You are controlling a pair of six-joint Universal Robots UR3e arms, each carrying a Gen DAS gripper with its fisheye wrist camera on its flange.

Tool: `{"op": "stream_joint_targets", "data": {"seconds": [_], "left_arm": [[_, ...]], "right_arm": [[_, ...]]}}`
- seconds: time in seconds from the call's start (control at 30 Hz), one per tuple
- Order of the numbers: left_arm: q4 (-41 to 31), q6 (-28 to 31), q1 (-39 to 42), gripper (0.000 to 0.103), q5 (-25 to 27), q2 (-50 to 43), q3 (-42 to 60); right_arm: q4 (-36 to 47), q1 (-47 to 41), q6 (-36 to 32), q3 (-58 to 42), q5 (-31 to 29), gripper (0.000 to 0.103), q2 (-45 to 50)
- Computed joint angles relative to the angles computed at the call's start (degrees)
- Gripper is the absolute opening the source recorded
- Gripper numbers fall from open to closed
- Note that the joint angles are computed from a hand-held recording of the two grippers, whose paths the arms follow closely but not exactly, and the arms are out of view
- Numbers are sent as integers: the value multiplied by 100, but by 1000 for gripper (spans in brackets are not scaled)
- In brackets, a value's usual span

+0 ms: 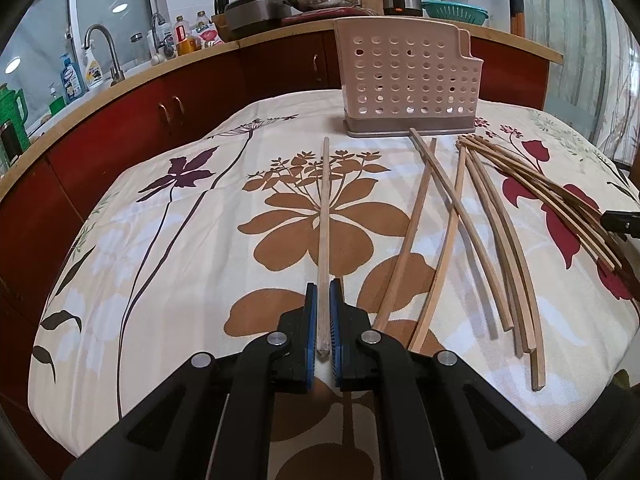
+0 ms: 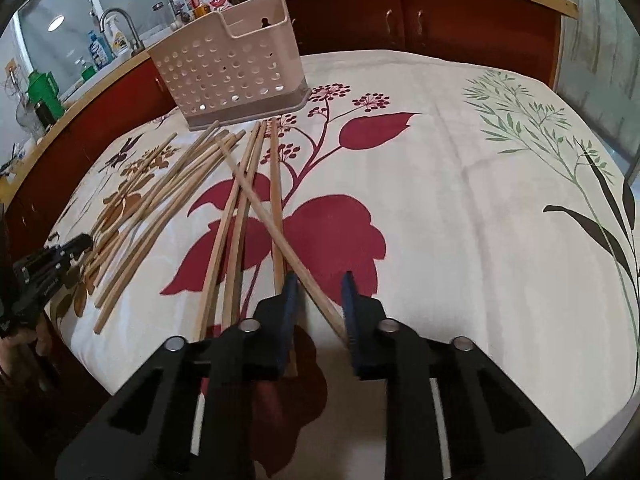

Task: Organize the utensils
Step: 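Grasp a wooden chopstick with the right tool while the left tool holds its chopstick, then lift both held chopsticks and carry them over the pink caddy, lowering them in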

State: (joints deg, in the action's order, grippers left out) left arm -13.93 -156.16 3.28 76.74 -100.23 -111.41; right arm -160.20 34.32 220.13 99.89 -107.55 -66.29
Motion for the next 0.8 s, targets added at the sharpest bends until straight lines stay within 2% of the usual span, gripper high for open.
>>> {"op": "stream_joint_targets", "data": {"seconds": [0.17,0.27,0.4,0.57,0.6,0.7,0.8], "left_arm": [[67,-22,18,7,-53,68,-81],[78,-28,17,7,-53,89,-103],[82,-1,52,7,-68,154,-173],[135,34,87,7,-97,209,-274],[135,34,87,7,-97,209,-274],[157,48,101,7,-111,235,-322],[217,47,134,7,-162,344,-449]], "right_arm": [[-71,91,-97,17,-107,12,41],[-284,121,-149,145,-145,14,39],[-497,264,-58,305,-360,27,25],[-793,605,-128,444,-934,27,157],[-864,662,-178,445,-1039,26,210],[-703,841,-279,272,-1415,11,359],[-862,879,-265,328,-1487,9,317]]}}
